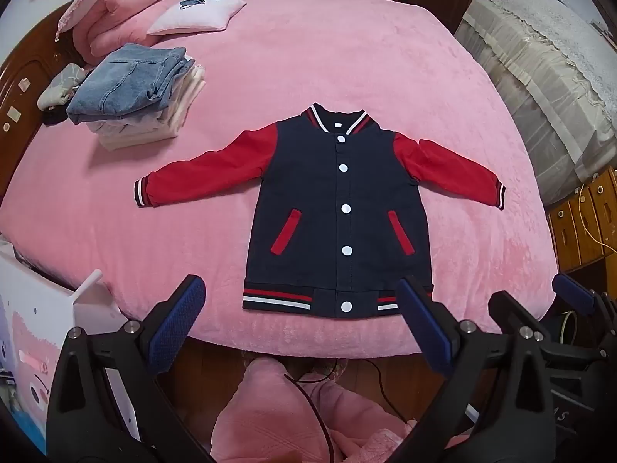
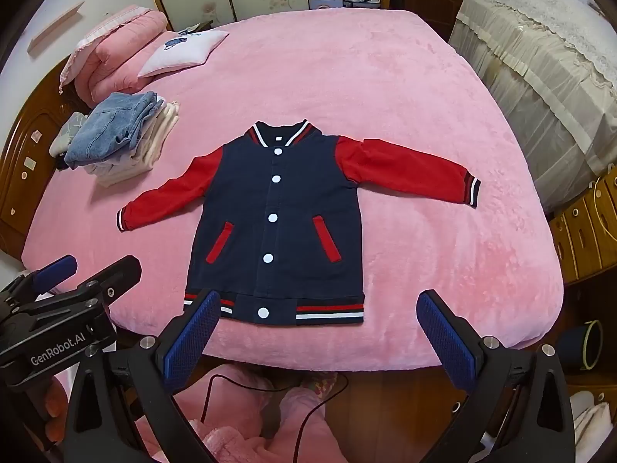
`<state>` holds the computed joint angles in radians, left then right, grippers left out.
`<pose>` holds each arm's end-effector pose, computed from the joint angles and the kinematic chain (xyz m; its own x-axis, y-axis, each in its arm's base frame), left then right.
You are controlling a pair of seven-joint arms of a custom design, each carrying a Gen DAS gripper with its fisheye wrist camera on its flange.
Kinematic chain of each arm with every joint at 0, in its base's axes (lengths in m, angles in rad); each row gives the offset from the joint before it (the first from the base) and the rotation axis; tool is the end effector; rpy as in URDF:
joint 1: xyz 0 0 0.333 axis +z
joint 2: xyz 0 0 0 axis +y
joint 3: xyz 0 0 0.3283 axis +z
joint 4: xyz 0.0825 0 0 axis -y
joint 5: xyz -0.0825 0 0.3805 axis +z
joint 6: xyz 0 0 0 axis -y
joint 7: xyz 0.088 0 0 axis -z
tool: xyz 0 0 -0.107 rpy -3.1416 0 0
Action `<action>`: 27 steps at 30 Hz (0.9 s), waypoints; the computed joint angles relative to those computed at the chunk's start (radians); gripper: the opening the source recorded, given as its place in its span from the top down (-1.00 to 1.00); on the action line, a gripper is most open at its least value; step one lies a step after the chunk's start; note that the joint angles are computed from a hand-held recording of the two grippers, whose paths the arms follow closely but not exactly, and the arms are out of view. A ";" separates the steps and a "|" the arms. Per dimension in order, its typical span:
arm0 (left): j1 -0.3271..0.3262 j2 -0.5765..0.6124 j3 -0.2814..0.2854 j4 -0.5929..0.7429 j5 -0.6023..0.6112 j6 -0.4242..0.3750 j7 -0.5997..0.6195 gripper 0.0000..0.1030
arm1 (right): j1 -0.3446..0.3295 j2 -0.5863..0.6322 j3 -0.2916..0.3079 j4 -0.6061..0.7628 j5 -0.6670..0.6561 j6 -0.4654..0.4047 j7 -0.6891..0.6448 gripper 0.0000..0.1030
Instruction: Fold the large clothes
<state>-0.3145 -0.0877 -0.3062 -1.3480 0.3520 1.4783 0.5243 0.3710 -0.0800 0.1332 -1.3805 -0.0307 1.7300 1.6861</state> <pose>0.4225 -0.2674 0.7822 0.4727 -0.8811 0.0122 -0.7992 -0.4345 -0.4153 0.4593 0.2554 0.7870 0.3809 -0.9246 -0.0079 -0.8414 -0.3431 -0.4175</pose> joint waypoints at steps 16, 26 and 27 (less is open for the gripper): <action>0.003 -0.015 0.002 -0.016 -0.002 0.009 0.000 -0.91 | 0.005 0.021 0.001 0.024 -0.007 0.004 0.001 -1.00; 0.014 -0.024 0.001 -0.018 -0.010 0.006 0.009 -0.91 | 0.007 0.021 0.000 0.034 -0.009 -0.006 0.004 -1.00; 0.015 -0.025 0.001 -0.018 -0.011 0.004 0.012 -0.91 | 0.007 0.020 -0.001 0.030 -0.008 -0.003 0.002 -1.00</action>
<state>-0.2996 -0.1125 -0.3051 -1.3656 0.3412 1.4822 0.5359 0.3778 -0.0604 0.1323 -1.3504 -0.0383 1.7267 1.6880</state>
